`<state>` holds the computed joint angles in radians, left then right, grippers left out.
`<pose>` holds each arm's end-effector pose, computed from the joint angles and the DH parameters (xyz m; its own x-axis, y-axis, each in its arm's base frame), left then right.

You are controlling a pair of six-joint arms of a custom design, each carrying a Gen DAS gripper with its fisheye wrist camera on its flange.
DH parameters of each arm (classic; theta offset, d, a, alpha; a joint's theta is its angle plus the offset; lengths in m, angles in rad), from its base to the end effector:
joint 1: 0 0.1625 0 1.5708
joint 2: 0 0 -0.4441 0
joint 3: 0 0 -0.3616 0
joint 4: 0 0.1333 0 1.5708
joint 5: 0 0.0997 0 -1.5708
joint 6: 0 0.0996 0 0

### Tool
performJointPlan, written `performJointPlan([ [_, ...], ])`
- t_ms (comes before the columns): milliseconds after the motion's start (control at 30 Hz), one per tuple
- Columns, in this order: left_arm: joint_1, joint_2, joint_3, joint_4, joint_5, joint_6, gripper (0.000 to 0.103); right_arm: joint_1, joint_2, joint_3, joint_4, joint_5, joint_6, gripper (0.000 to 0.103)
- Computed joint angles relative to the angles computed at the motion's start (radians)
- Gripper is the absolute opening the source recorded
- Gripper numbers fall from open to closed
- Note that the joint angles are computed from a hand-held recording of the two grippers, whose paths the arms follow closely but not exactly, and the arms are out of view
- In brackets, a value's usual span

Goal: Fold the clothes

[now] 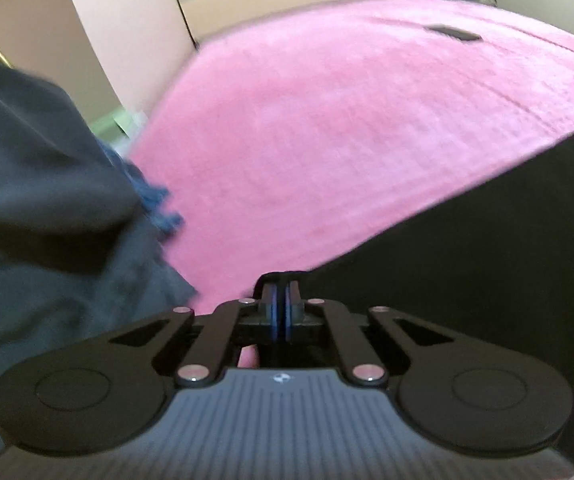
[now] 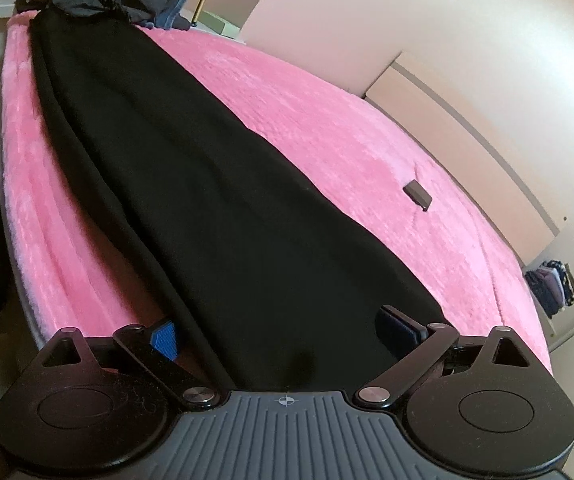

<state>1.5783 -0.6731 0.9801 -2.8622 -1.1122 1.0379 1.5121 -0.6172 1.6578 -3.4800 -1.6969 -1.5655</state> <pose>0.1836 -0.8201 0.3637 -0.4577 0.2859 -0.8419 0.7678 0.6045 -0.2122 0.0804 -0.6908 0.1199 -0.0431 -0.6440 0.7638 -0.9845 0.1575 0.0772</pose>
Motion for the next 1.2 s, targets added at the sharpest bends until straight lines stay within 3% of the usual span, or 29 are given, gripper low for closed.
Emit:
performJointPlan([
  [67,0.006,0.017,-0.038,0.002,-0.021,-0.002,0.003,0.004,-0.002,0.004,-0.001,-0.001,0.002,0.096],
  [200,0.008,0.041,-0.044,-0.010,0.034,0.028,0.004,0.008,-0.020,0.022,-0.001,0.006,-0.009,0.096],
  [300,0.003,0.018,0.001,-0.071,0.077,-0.004,0.016,0.005,-0.040,0.050,-0.011,0.020,-0.004,0.096],
  [333,0.001,0.006,0.019,-0.102,0.095,-0.002,0.022,0.003,-0.044,0.058,-0.015,0.023,-0.001,0.096],
  [500,-0.004,-0.155,0.261,-0.267,0.057,0.090,0.023,-0.001,-0.055,0.087,-0.029,0.031,0.024,0.096],
  [633,-0.005,-0.295,0.503,-0.312,-0.012,0.337,0.025,-0.001,-0.063,0.099,-0.030,0.042,0.009,0.096],
  [767,-0.012,-0.329,0.672,-0.450,0.036,0.662,0.025,-0.002,-0.072,0.103,-0.022,0.049,0.005,0.096],
  [1133,0.006,-0.222,0.693,-0.663,0.038,1.083,0.024,-0.011,-0.099,0.140,-0.061,0.048,0.044,0.096],
  [1200,0.008,-0.212,0.692,-0.690,0.037,1.131,0.011,-0.012,-0.105,0.149,-0.074,0.050,0.044,0.096],
])
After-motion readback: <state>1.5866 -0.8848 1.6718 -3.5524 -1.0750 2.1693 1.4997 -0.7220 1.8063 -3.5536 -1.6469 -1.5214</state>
